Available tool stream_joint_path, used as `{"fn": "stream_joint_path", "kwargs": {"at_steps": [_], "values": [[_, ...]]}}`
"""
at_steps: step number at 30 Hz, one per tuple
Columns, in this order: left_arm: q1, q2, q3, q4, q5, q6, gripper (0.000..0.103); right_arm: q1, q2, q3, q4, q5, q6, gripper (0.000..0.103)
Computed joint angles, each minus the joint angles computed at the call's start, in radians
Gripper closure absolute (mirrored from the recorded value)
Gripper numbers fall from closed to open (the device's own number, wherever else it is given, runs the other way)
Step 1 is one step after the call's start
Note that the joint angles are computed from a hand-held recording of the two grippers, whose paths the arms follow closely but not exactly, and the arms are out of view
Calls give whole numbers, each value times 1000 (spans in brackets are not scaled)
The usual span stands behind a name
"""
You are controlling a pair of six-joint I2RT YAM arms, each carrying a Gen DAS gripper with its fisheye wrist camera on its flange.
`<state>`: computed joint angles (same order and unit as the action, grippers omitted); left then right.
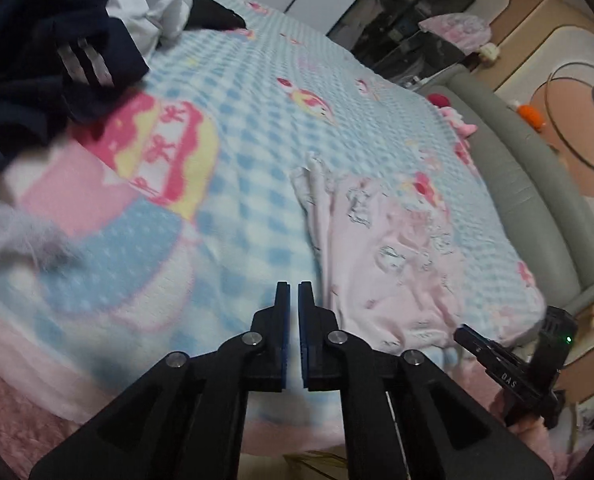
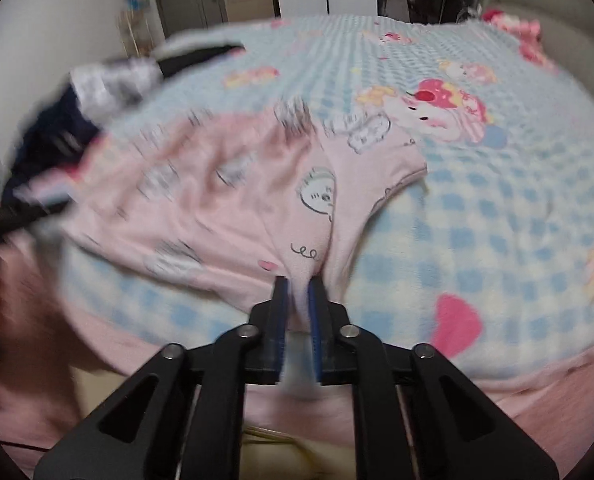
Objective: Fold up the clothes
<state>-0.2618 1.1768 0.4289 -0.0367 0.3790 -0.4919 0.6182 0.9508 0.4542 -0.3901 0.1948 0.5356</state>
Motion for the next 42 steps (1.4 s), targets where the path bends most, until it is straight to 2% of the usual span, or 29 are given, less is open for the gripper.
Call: {"fn": "stream_joint_path", "kwargs": {"at_steps": [1, 2, 6, 7, 8, 9, 11, 16, 18, 20, 22, 26, 28, 30, 31, 32, 36, 38, 42], "values": [[-10, 11, -4, 6, 16, -6, 80, -26, -39, -10, -2, -41, 19, 79], [-19, 20, -8, 17, 29, -17, 76, -34, -38, -9, -11, -50, 40, 79], [14, 28, -56, 111, 164, -102, 76, -68, 8, -7, -32, -100, 112, 79], [32, 26, -77, 149, 211, -136, 73, -96, 16, -15, -21, -156, 115, 79], [39, 33, -93, 176, 238, -158, 67, -138, 30, -31, 11, -251, 106, 78], [36, 47, -103, 192, 249, -171, 65, -182, 51, -46, 46, -352, 96, 78], [15, 86, -110, 227, 255, -197, 65, -209, 79, -74, 121, -449, 122, 78], [-61, 156, -103, 291, 220, -253, 68, -231, 103, -90, 234, -463, 182, 75], [-93, 152, -90, 272, 168, -256, 69, -254, 87, -111, 286, -488, 223, 75], [-124, 137, -67, 222, 91, -234, 80, -260, 69, -114, 286, -479, 240, 76], [-155, 126, -41, 171, 9, -209, 85, -245, 80, -96, 259, -437, 240, 78], [-209, 83, 0, 87, -136, -174, 86, -206, 110, -54, 175, -376, 260, 78], [-173, 84, -20, 119, -57, -192, 85, -202, 110, -48, 157, -369, 253, 77], [-108, 158, -65, 262, 136, -262, 70, -210, 111, -57, 173, -384, 240, 72], [-89, 203, -88, 348, 206, -312, 66, -227, 107, -75, 195, -415, 230, 64], [-88, 232, -102, 404, 233, -347, 66, -240, 121, -89, 230, -440, 229, 62], [-156, 227, -49, 323, 125, -305, 66, -253, 129, -106, 282, -425, 250, 62], [-175, 235, -33, 323, 85, -310, 67, -219, 105, -98, 271, -354, 269, 63], [-210, 237, -15, 309, 8, -309, 70, -133, 122, -41, 200, -207, 223, 65]]}}
